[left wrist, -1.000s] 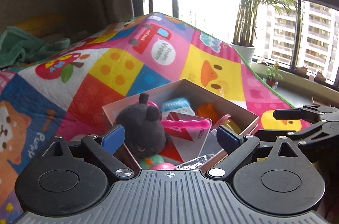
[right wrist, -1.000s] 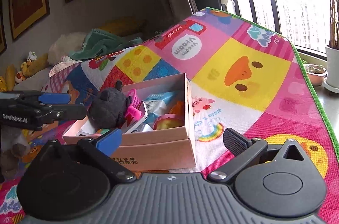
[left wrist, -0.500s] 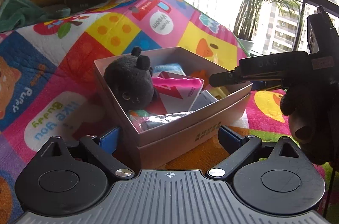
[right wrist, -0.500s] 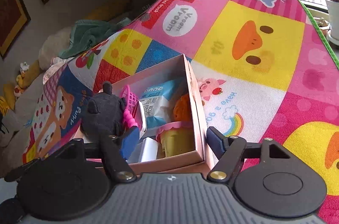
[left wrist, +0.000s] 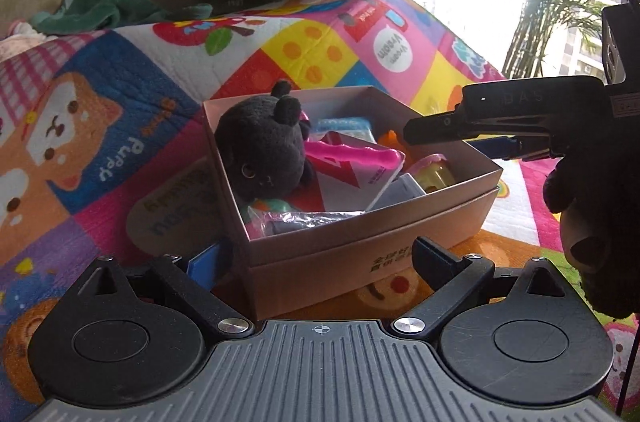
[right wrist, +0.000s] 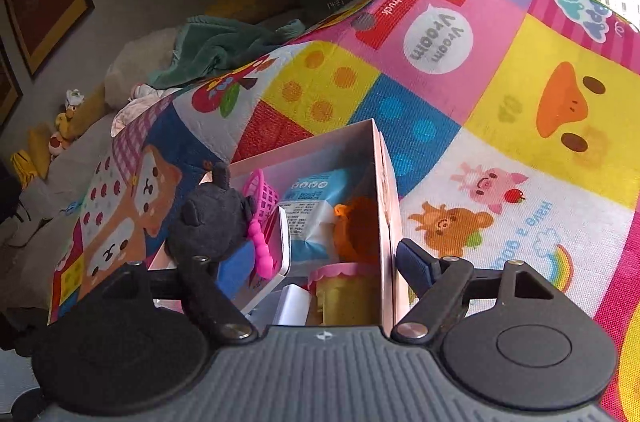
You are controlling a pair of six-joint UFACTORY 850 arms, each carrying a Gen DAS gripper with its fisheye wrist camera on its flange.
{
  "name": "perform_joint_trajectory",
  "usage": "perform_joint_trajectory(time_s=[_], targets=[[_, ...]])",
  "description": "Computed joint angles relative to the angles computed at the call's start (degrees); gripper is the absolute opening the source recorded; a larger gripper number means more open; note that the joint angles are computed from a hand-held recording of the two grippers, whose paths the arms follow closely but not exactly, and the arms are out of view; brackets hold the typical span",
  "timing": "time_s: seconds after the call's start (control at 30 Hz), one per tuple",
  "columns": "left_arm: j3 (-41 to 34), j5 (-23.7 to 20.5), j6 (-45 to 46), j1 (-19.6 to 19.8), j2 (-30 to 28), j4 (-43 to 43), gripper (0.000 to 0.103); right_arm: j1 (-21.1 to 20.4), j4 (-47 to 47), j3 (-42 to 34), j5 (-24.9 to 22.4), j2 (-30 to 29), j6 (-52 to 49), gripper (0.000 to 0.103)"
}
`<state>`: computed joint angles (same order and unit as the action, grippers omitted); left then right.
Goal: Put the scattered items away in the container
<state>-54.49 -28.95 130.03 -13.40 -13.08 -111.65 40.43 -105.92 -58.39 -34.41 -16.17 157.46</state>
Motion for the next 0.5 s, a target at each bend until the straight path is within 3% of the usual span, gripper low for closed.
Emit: perform_joint_trajectory(time_s=[0.13,0.27,0.4,0.5], targets=[[4.25,6.56,11.46,-1.95,3.14,-13.39,0.103,4.31,5.95,2.76,-7.06,1.93,-3.37,0.103],[5.9,11.16,8.06,-3.01,4.07,-15.65,0.103,7.72,12.93,5.04,-8.94,3.28,-7.91,0.103],[6.52,14.96,22.06,-4.94,4.31,-31.83,0.103,9.59,19.35,5.09,-6.27,2.21,-13.1,0.103],[6.56,15.54,27.47,-5.56,3.86,-36.32,0.103,11.18,26.18,2.23,-7.66,-0.85,-22.29,0.103]])
